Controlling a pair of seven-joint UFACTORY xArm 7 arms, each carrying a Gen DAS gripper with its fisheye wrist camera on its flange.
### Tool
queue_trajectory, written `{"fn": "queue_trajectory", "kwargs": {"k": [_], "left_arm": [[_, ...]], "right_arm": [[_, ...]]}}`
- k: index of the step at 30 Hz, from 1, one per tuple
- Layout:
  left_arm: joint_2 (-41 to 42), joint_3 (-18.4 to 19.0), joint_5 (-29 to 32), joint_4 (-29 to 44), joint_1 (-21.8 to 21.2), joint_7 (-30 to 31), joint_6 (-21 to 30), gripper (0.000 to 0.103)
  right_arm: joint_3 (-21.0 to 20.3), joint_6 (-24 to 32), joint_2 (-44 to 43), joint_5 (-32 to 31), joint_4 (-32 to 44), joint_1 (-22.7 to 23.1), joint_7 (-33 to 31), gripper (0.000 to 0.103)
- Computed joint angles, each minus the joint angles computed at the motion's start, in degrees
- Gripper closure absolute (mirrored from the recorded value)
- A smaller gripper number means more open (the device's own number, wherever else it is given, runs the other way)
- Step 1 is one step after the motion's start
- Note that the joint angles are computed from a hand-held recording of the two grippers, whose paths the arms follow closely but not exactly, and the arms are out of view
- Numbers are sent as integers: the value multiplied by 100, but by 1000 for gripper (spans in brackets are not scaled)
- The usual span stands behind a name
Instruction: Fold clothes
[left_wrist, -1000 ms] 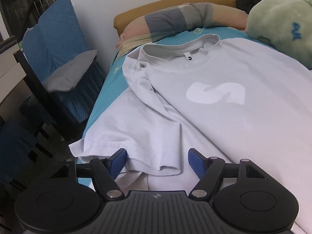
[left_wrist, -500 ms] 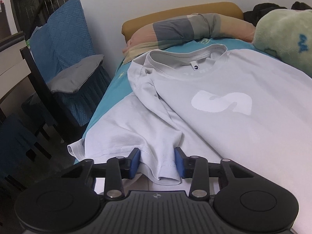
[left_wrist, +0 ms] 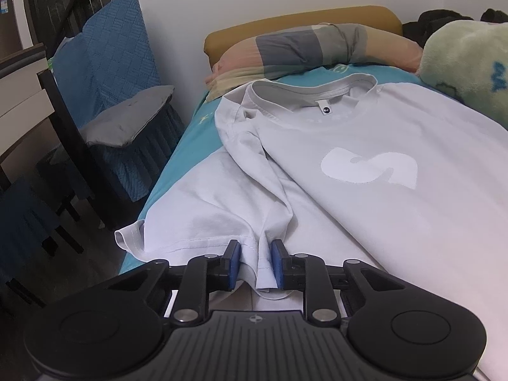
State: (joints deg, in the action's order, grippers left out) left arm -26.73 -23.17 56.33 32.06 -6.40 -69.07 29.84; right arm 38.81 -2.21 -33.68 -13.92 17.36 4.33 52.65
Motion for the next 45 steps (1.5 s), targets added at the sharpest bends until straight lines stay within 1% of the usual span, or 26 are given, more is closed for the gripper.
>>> {"fn": "queue_trajectory", "kwargs": {"k": [3, 6, 8, 11, 12, 15, 18, 19, 22, 24, 25, 26, 27, 28, 29, 30, 31, 32, 33, 34, 35, 37, 38, 40, 42, 45], "left_arm": [[-112, 171, -228, -20, -38, 82, -90, 94], [-556, 414, -319, -213, 232, -75, -709, 96], [-865, 553, -408, -358, 530, -229, -1156, 97], [-1121, 704, -666, -445, 1012, -421, -1543, 98], [-1168, 663, -663, -425, 1269, -507, -1638, 98], [-1028, 801, -772, -180, 1928, -545, -2074, 98], [-577, 940, -1004, 329, 2418, -393, -2272, 98], [-359, 834, -1011, 577, 2652, -352, -2198, 98], [367, 304, -774, 1456, 3435, -356, -1712, 98], [914, -38, -167, 2017, 3763, -693, -1111, 98], [1214, -185, 122, 2270, 3839, -842, -730, 98], [1487, -265, 315, 2444, 3841, -933, -394, 98], [1679, -262, 442, 2494, 3811, -1044, -255, 98], [1850, -231, 556, 2510, 3775, -1169, -188, 97], [1912, -135, 612, 2422, 3736, -1290, -347, 96], [1935, -17, 660, 2293, 3702, -1418, -602, 91], [1933, 87, 581, 2181, 3632, -1405, -736, 79], [1889, 193, 332, 2067, 3518, -1192, -789, 68], [1769, 296, 81, 1927, 3377, -917, -833, 51], [1624, 401, -154, 1780, 3218, -637, -868, 45], [1424, 518, -449, 1620, 3009, -277, -852, 42], [856, 820, -1122, 1230, 2442, 508, -771, 27], [514, 979, -1407, 1024, 2102, 856, -677, 24], [-222, 1106, -1924, 678, 1449, 1417, -312, 19], [-920, 924, -2492, 482, 881, 1698, 256, 18], [-1636, 543, -3372, 543, 121, 1802, 1179, 13]], "right_arm": [[98, -17, -10, -19, 10, -83, 29, 21], [215, -55, -32, -44, 8, -191, 56, 21], [428, -55, -84, -82, 39, -385, 92, 22], [921, 8, -276, -202, 135, -806, 213, 23], [1010, -22, -304, -225, 143, -900, 260, 23], [1148, -130, -332, -234, 135, -1084, 373, 23], [1186, -163, -349, -192, 114, -1141, 444, 23], [1209, -153, -366, -185, 115, -1162, 466, 23], [1313, -82, -439, -191, 148, -1216, 555, 23], [1330, -76, -470, -197, 145, -1246, 623, 23], [1338, -109, -471, -200, 138, -1284, 657, 23], [1352, -146, -468, -198, 131, -1330, 687, 23], [1393, -194, -463, -196, 132, -1399, 717, 23], [1459, -236, -450, -192, 145, -1483, 744, 23], [1489, -268, -439, -184, 148, -1526, 756, 23], [1507, -300, -428, -174, 147, -1556, 761, 23], [1525, -332, -417, -160, 146, -1585, 764, 23], [1525, -352, -411, -141, 140, -1588, 765, 24], [1519, -368, -406, -120, 131, -1581, 765, 24], [1508, -388, -397, -101, 123, -1575, 760, 23], [1495, -410, -386, -83, 114, -1569, 751, 23], [1483, -496, -364, -30, 92, -1586, 748, 23], [1485, -556, -358, 8, 77, -1606, 750, 23], [1481, -675, -388, 107, 30, -1631, 757, 23], [1470, -778, -463, 222, -34, -1637, 762, 23], [1372, -835, -582, 338, -136, -1586, 678, 23]]}}
